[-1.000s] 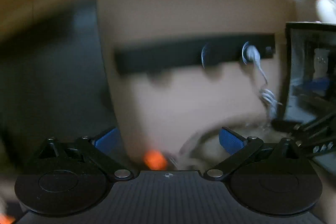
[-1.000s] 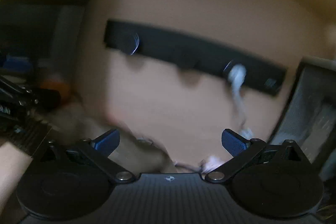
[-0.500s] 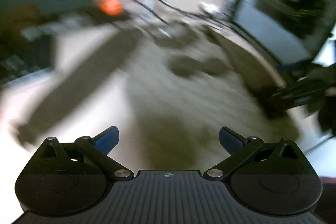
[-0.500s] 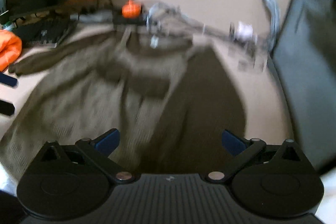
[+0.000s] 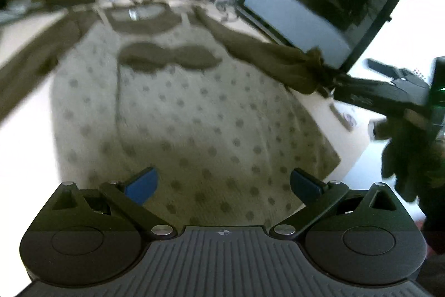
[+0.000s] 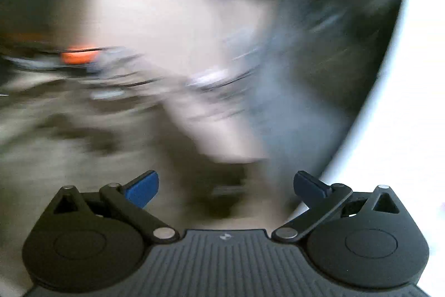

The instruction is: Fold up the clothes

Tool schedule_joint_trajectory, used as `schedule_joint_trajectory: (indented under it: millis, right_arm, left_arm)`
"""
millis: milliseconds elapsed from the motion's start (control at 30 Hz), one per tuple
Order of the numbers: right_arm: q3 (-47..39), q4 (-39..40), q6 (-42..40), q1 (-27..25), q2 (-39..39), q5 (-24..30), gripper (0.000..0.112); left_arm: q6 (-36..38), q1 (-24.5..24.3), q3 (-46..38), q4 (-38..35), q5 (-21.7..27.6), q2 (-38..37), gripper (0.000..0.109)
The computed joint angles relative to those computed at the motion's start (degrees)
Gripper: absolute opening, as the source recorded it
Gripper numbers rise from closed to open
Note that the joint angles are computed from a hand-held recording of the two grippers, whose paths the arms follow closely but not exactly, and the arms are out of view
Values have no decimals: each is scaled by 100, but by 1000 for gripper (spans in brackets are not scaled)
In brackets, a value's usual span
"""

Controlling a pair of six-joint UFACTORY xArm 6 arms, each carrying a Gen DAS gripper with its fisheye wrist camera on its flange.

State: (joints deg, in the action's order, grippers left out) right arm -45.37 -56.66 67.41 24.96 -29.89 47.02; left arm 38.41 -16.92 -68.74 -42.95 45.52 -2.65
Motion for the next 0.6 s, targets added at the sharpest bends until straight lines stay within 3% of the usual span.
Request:
schedule_joint_trajectory:
  millis: [100, 133, 233, 367, 433, 533, 600]
  right_arm:
    - [424, 1799, -807, -373, 110, -1721, 103]
    - [464, 2376, -1109, -425, 255, -2002, 103]
    - [399, 2910, -1012, -407, 602, -2412, 103]
    - [88, 4449, -2514, 29, 1113, -3014, 103]
    - [-139, 4160, -2580, 206, 1214, -2774, 103]
    - [10, 2456, -1997, 300, 439, -1958, 103]
    - [211, 1524, -2186, 543, -236, -1075, 103]
  left_arm:
    - [-74, 25, 210, -105, -160, -17, 103]
    - [-125, 80, 262, -123, -144, -70, 103]
    - [-441, 231, 420, 75, -164, -266, 103]
    - [-1230, 355, 717, 875, -456, -648, 103]
    - [-1597, 459, 928, 1243, -539, -957, 103]
    - [-1967, 503, 1316, 1605, -726, -1666, 103]
    - [-2209, 430, 1679, 2069, -1089, -2248, 103]
